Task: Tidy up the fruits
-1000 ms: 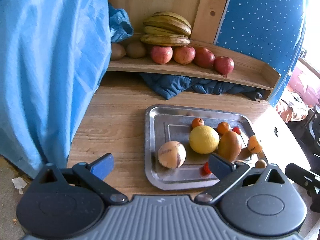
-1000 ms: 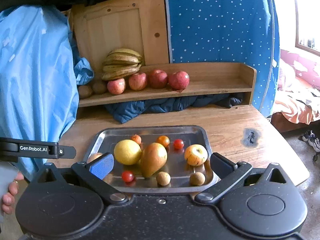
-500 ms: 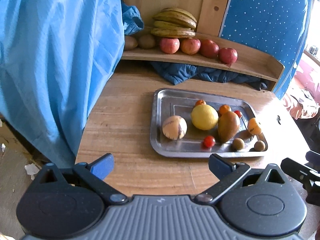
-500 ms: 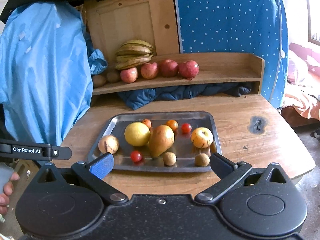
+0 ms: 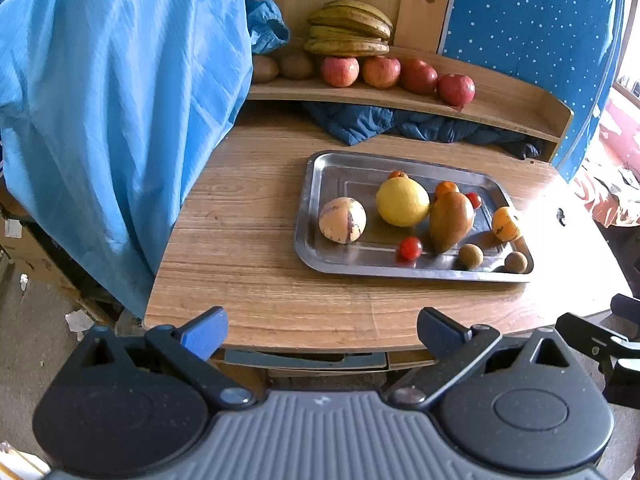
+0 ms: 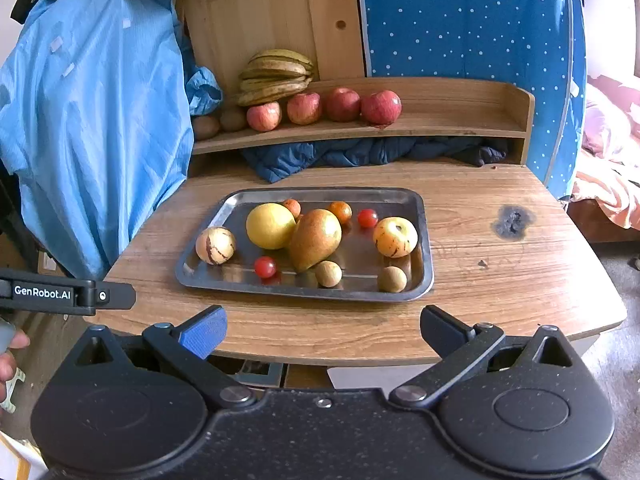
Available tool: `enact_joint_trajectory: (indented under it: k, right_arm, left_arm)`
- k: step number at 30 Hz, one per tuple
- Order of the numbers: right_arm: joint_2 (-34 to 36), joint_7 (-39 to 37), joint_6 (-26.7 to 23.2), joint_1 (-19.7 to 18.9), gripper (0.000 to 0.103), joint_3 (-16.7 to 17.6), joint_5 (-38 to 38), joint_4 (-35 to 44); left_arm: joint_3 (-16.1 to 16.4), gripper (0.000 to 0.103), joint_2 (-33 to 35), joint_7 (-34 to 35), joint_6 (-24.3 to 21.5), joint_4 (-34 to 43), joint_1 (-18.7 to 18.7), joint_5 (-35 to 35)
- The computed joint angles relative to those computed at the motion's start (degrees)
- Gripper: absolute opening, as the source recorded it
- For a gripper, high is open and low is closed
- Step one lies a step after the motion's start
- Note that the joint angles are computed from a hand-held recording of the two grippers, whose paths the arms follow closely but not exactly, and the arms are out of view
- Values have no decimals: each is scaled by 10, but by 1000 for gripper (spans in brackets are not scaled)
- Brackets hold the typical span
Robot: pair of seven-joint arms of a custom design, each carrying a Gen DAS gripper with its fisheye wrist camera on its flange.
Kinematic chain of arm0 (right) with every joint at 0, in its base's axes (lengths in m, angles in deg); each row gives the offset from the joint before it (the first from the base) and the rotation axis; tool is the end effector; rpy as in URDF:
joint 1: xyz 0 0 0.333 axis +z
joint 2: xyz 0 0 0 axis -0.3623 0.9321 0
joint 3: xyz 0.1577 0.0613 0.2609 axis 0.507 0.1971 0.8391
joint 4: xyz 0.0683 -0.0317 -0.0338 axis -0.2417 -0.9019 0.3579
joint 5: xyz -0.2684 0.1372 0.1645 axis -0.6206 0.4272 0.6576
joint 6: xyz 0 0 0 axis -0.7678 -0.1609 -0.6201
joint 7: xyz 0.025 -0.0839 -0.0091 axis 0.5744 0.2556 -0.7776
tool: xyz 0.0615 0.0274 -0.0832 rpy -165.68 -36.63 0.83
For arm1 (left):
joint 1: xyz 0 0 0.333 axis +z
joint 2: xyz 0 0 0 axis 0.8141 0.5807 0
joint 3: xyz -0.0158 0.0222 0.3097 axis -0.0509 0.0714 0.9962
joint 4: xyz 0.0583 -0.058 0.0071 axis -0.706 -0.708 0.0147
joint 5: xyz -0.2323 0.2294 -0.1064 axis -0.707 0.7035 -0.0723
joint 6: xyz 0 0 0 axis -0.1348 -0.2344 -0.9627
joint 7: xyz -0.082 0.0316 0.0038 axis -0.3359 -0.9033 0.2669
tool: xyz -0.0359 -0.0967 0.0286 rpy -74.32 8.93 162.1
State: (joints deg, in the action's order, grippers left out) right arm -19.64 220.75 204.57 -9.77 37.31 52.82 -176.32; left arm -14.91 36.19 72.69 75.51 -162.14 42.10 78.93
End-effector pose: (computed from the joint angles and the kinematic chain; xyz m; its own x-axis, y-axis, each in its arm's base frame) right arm 0.6089 0.1141 0.5116 -0.1973 -0.9696 -0.1450 -0.6352 0.2390 -0.7344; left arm 0.6810 -0.1978 0.5230 -0.2302 -0.9718 0.0504 -0.7865 0.1552 -0.5978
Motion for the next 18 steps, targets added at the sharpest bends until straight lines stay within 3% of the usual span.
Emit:
enact_joint_trajectory:
  k: [18]
  right_arm:
    - [-12,-7,6,-5,102,1,4,-18]
  left_arm:
    - [-1,102,-21,-2,6,-31,-5,7]
